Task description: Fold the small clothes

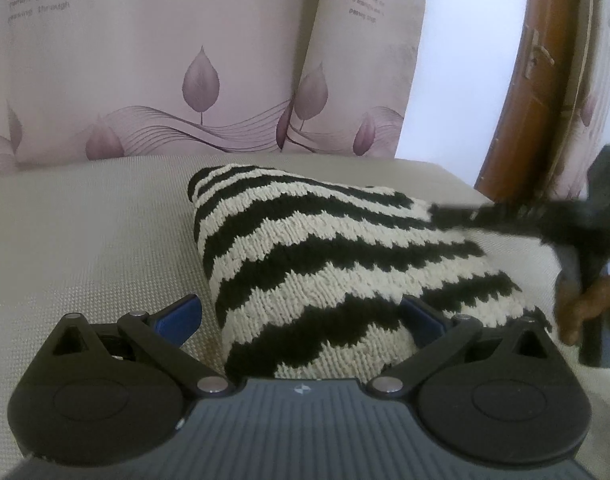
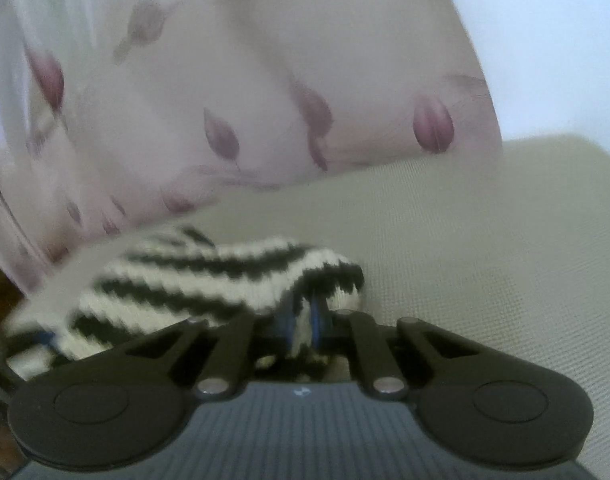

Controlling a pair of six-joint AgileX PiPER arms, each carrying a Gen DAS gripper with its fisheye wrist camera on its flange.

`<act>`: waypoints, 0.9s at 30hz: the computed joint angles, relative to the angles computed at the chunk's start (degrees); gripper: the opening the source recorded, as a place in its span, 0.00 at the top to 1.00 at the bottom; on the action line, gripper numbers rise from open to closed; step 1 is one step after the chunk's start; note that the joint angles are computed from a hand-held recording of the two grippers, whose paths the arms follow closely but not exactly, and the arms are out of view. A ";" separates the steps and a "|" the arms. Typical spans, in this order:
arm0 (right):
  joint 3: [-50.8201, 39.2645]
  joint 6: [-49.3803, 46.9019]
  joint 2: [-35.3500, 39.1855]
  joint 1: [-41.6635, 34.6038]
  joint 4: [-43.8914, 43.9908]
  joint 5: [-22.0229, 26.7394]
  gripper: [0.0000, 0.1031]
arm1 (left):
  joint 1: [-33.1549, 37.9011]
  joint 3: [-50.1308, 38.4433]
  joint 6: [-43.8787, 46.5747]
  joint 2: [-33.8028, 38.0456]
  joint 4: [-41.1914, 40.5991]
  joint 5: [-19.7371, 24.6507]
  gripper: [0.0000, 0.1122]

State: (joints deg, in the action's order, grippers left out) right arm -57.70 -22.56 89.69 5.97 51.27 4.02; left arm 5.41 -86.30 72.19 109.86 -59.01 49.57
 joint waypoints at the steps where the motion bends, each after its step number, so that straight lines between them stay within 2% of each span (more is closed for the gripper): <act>1: 0.06 5.12 -0.83 0.54 -5.73 -1.21 0.91 | -0.01 -0.03 -0.03 0.05 0.01 -0.03 0.08; 4: -2.70 18.85 -1.41 2.36 -22.92 -1.57 0.91 | -0.13 0.18 0.38 -0.08 -0.13 -0.35 0.08; 9: -12.88 40.77 5.51 4.77 -51.56 6.78 0.91 | -0.54 0.59 -0.25 -0.77 0.69 -1.17 0.08; 10: -15.40 45.23 7.23 5.57 -56.66 10.81 0.91 | -0.59 0.68 -0.03 -0.98 0.81 -1.40 0.08; 11: -16.83 47.43 9.36 6.07 -59.67 13.23 0.92 | -0.65 0.79 0.07 -1.18 0.95 -1.57 0.08; 12: -16.66 47.69 10.36 6.22 -60.38 13.35 0.92 | -0.71 0.85 -0.04 -1.33 1.15 -1.57 0.08; 14: -14.48 49.80 9.72 6.05 -61.53 10.60 0.92 | -0.83 0.89 -0.34 -1.55 1.54 -1.87 0.08; 15: -15.29 51.06 9.60 6.24 -62.30 12.07 0.92 | -0.85 0.90 -0.25 -1.64 1.55 -1.93 0.08; 17: -16.81 58.35 9.06 8.10 -70.18 16.02 0.92 | -0.74 1.11 0.32 -1.77 1.16 -2.05 0.08; 22: -21.13 71.10 8.39 15.50 -87.64 29.47 0.84 | -0.32 1.58 0.28 -1.65 0.08 -2.05 0.08; 25: -21.76 73.60 8.36 17.57 -91.28 33.27 0.84 | -0.69 2.30 0.46 -2.45 0.20 -3.03 0.08; 27: -21.26 74.51 7.94 18.01 -92.10 33.90 0.84 | -0.80 3.10 1.91 -3.10 -0.28 -3.86 0.08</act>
